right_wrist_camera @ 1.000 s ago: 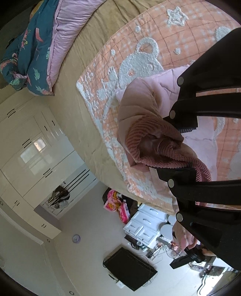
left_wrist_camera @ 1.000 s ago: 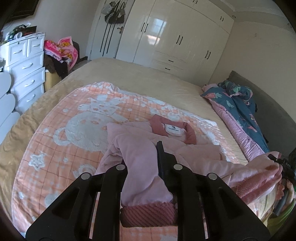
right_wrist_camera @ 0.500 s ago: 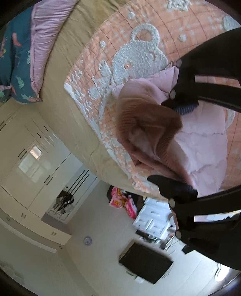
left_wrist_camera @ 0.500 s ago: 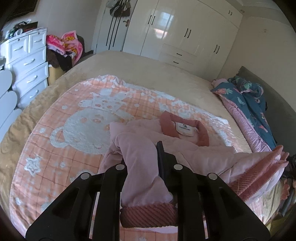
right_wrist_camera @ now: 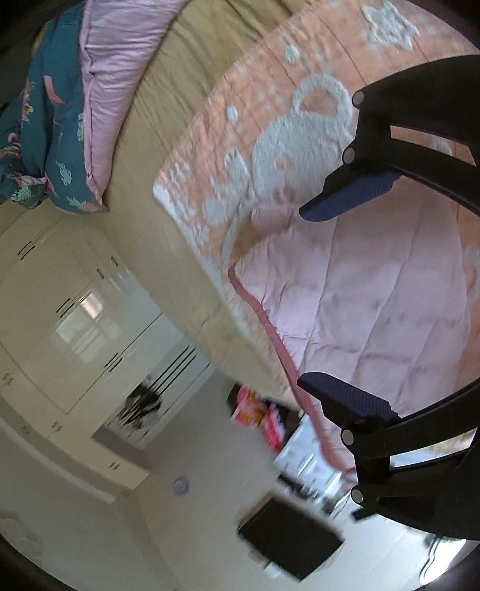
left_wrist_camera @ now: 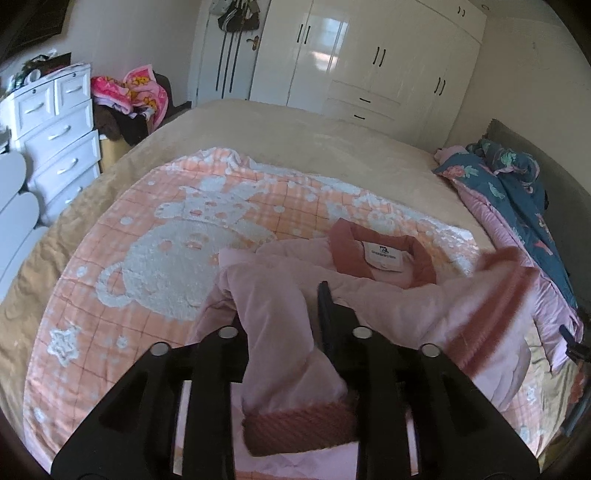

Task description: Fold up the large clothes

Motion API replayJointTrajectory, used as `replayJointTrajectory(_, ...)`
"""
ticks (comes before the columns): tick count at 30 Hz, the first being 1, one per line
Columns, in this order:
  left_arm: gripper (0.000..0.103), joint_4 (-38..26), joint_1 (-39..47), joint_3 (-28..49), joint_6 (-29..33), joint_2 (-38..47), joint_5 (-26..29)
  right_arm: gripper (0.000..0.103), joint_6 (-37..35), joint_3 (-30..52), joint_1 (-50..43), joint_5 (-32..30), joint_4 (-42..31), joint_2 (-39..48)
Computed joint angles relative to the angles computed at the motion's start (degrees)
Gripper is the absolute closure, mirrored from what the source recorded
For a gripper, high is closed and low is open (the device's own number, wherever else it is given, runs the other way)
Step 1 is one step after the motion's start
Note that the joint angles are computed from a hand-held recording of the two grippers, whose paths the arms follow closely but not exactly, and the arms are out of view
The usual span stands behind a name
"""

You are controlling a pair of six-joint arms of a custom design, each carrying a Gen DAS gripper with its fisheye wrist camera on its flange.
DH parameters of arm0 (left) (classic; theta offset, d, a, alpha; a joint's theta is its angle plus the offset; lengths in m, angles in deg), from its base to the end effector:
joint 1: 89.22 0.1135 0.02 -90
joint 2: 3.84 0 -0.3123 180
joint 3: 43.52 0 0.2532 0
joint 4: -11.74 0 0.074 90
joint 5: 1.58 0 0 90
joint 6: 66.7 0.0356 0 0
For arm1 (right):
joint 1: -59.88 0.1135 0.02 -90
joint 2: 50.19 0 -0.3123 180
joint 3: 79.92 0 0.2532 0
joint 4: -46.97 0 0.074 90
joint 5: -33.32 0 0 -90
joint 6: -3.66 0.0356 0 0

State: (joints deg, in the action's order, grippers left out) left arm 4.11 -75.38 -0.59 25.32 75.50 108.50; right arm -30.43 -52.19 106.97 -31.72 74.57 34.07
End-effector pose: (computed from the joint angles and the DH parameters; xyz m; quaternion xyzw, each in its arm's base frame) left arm 0.2391 0.0463 0.1954 -0.0256 0.9087 -0.1059 0.4029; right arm 0.1618 0.1519 0.1616 0.1741 0.8300 0.2724 0.4545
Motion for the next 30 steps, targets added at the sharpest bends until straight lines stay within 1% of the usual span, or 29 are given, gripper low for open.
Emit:
replayJointTrajectory(1, 0.079, 0.2, -0.4, 0.0, -0.3, 0.4, -0.3, 0.020, 0.0, 0.5, 0.0, 0.1, -0.7, 1.3)
replayJointTrajectory(2, 0.074, 0.4, -0.7, -0.1, -0.5, 0.6, -0.4, 0.020, 0.0, 0.5, 0.0, -0.1, 0.2, 2.7)
replayJointTrajectory(3, 0.071, 0.6, -1.0, -0.1, -0.7, 0.7, -0.5, 0.020, 0.0, 0.5, 0.0, -0.3, 0.7, 3.8)
replayJointTrajectory(6, 0.054, 1.1, -1.4, -0.4, -1.2, 0.5, -0.1, 0.019, 0.1, 1.0, 0.3, -0.6, 2.3, 7.6)
replayJointTrajectory(7, 0.043, 1.2, -1.2, -0.4, -1.5, 0.4, 0.5, 0.019, 0.1, 1.1, 0.3, -1.1, 3.1, 8.8)
replayJointTrajectory(8, 0.036, 1.1, -1.0, -0.5, -1.9, 0.3, 1.4, 0.019, 0.2, 1.1, 0.4, -1.4, 3.6, 9.6)
replayJointTrajectory(12, 0.029, 0.5, -1.3, -0.7, -2.3, -1.1, 2.1, 0.016, 0.8, 1.6, 1.5, -1.2, 3.5, 10.2)
replayJointTrajectory(14, 0.019, -0.2, -1.2, -0.9, -2.3, -2.4, 2.8, 0.016, 0.8, 1.9, 2.2, -0.8, 2.5, 9.4)
replayJointTrajectory(16, 0.018, -1.1, -1.3, -1.1, -2.2, -4.1, 3.0, 0.015, 0.7, 2.3, 3.0, -0.1, 0.9, 8.3)
replayJointTrajectory(22, 0.010, -3.7, -1.7, -1.4, -1.9, -9.7, 2.9, 0.014, 0.5, 3.4, 6.8, 3.2, -5.4, 2.8)
replayJointTrajectory(27, 0.009, -5.6, -2.6, -1.9, -1.1, -14.9, 1.7, 0.013, 0.2, 5.9, 10.9, 7.8, -13.1, -1.1)
replayJointTrajectory(30, 0.009, -7.5, -2.7, -1.9, -0.3, -18.0, 1.7, 0.011, 0.3, 7.0, 12.4, 9.5, -16.4, -1.9)
